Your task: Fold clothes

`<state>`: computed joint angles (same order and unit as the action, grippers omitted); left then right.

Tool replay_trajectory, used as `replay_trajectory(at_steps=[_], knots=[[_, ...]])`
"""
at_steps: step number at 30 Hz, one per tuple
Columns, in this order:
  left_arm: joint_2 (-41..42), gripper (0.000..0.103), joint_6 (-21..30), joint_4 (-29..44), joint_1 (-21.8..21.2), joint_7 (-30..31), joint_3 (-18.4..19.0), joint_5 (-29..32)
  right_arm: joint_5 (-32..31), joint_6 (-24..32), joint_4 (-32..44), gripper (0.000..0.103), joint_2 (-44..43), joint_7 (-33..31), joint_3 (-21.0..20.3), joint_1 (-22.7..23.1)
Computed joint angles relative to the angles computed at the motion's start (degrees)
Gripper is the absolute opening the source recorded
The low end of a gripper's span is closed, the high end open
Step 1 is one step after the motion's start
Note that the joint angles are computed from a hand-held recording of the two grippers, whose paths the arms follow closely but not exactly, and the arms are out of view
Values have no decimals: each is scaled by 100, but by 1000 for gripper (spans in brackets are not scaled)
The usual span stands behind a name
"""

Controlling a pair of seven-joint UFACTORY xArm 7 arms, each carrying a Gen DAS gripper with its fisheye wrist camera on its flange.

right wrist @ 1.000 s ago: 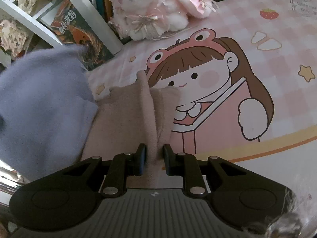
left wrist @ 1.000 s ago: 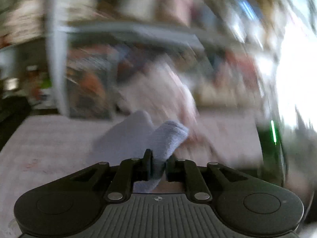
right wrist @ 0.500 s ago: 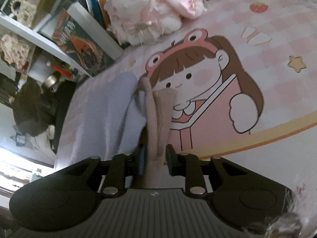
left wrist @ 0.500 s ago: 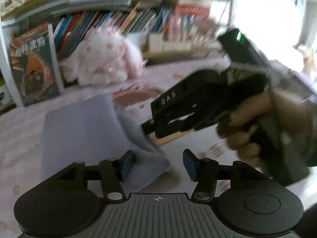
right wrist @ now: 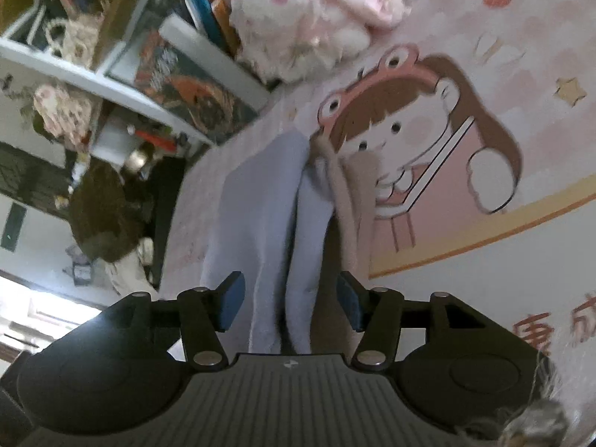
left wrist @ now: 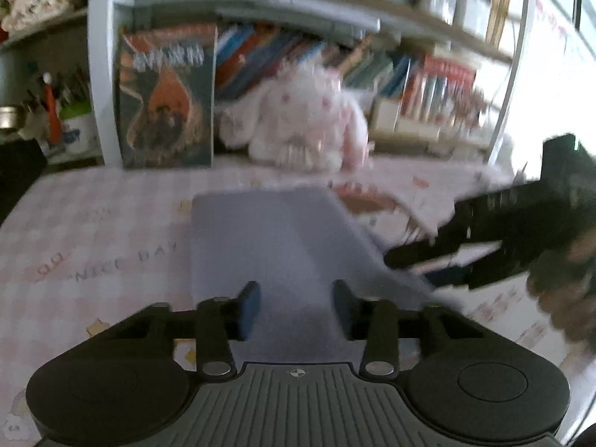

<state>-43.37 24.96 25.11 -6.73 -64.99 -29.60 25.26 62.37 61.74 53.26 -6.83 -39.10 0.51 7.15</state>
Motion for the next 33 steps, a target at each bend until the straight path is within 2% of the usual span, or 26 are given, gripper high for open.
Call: replay_trajectory(at_steps=[3, 7, 8, 11, 13, 16, 17, 18, 19, 22, 27, 28, 29, 31, 33], knots=[[-21, 36, -26, -118, 33, 40, -176, 197, 81, -105, 81, 53, 161, -11, 139, 125], [-86, 36, 127, -181, -225, 315, -107, 248, 33, -1142, 138, 53, 216, -205, 435, 407], [-114, 36, 116, -214, -265, 350, -78, 246, 162, -1233, 166, 53, 235, -306, 430, 450], [-137, 36, 32, -263, -248, 354, -28, 212, 697, -1207, 295, 53, 328, -644, 372, 490], [-153, 36, 6, -296, -228, 345, -13, 183, 1487, -862, 313, 52, 308, -1012, 245, 402], [-165, 38, -60, -349, -239, 387, 22, 152, 2567, -654, 168, 52, 125, -1595, 111, 269], [-146, 39, -70, -340, -229, 417, 13, 157, 2788, -646, 150, 52, 53, -1660, -81, 403], [-125, 39, -34, -310, -212, 426, -24, 159, 2770, -878, 147, 52, -13, -1784, -35, 383], [-116, 39, -25, -297, -193, 418, -45, 159, 2512, -1328, 146, 52, -98, -1784, 252, 226], [-121, 40, -32, -291, -176, 377, -57, 142, 1288, -1920, 46, 47, -287, -1632, 383, 364], [-131, 40, -57, -316, -188, 428, -32, 127, -24, -1788, -411, 40, -578, -1332, 394, 683], [-117, 40, -37, -301, -188, 432, -36, 116, -339, -1749, -438, 33, -550, -1081, 425, 730], [-85, 40, -7, -279, -219, 454, 0, 76, -660, -1703, -442, 15, -507, -831, 549, 676], [-40, 40, 118, -217, -243, 448, 18, 12, -660, -1647, -608, 11, -695, -992, 368, 903], [-29, 40, 101, -220, -282, 389, 102, -80, -176, -1340, -794, 10, -1099, -1730, 27, 1091]])
